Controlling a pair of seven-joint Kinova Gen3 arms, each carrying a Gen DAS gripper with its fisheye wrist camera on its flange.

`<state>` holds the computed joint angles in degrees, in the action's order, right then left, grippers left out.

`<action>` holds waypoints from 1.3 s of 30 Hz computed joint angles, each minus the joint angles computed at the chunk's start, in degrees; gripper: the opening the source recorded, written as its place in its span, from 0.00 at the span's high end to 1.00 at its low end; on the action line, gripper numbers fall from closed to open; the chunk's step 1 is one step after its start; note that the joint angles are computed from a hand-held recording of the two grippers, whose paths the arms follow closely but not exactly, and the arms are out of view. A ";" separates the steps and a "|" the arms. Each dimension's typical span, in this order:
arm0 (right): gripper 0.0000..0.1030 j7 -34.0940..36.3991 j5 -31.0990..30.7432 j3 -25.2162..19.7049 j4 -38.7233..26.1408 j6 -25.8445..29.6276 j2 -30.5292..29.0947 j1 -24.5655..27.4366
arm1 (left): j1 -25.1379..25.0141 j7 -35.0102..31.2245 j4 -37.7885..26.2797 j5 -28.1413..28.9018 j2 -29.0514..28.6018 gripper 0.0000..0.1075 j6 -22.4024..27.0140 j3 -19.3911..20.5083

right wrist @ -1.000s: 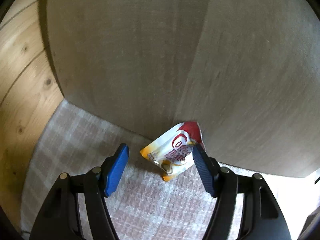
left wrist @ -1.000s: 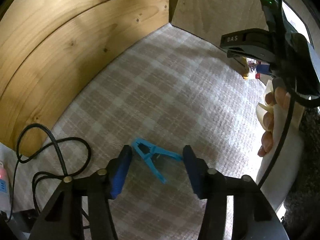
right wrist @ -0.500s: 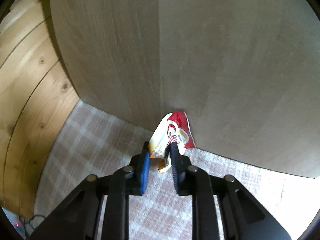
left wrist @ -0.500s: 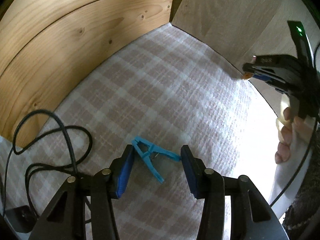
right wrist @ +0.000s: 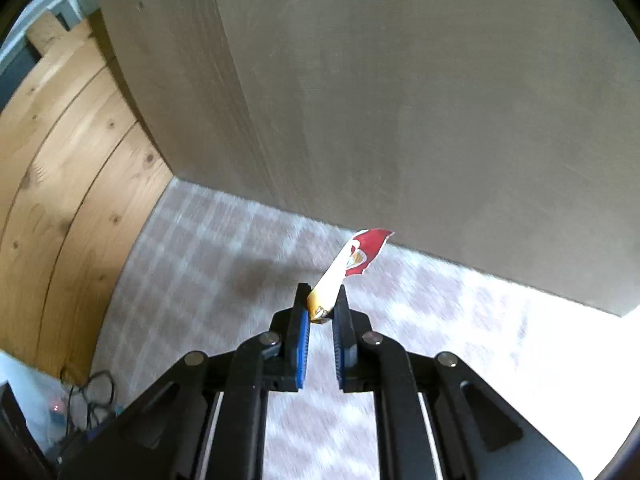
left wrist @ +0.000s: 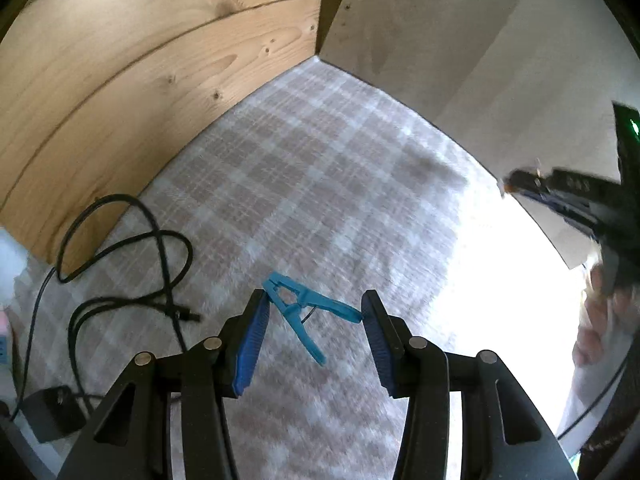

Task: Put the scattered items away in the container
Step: 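Carry packet and blue clip over the black bin and open both tools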

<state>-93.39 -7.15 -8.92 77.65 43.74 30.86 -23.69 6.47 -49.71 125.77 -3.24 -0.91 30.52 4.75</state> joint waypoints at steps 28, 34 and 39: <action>0.90 39.99 -20.87 20.36 28.69 19.32 -36.51 32.57 | 26.51 24.29 -21.85 -17.67 8.18 0.58 12.65 21.96; 0.90 47.89 -19.03 27.74 25.86 24.64 -36.59 42.40 | 36.86 21.12 -37.33 -21.22 19.13 0.58 16.82 21.46; 0.90 54.36 -18.89 31.59 22.06 28.33 -33.78 50.66 | 41.27 16.39 -50.60 -24.14 28.05 0.58 19.81 24.17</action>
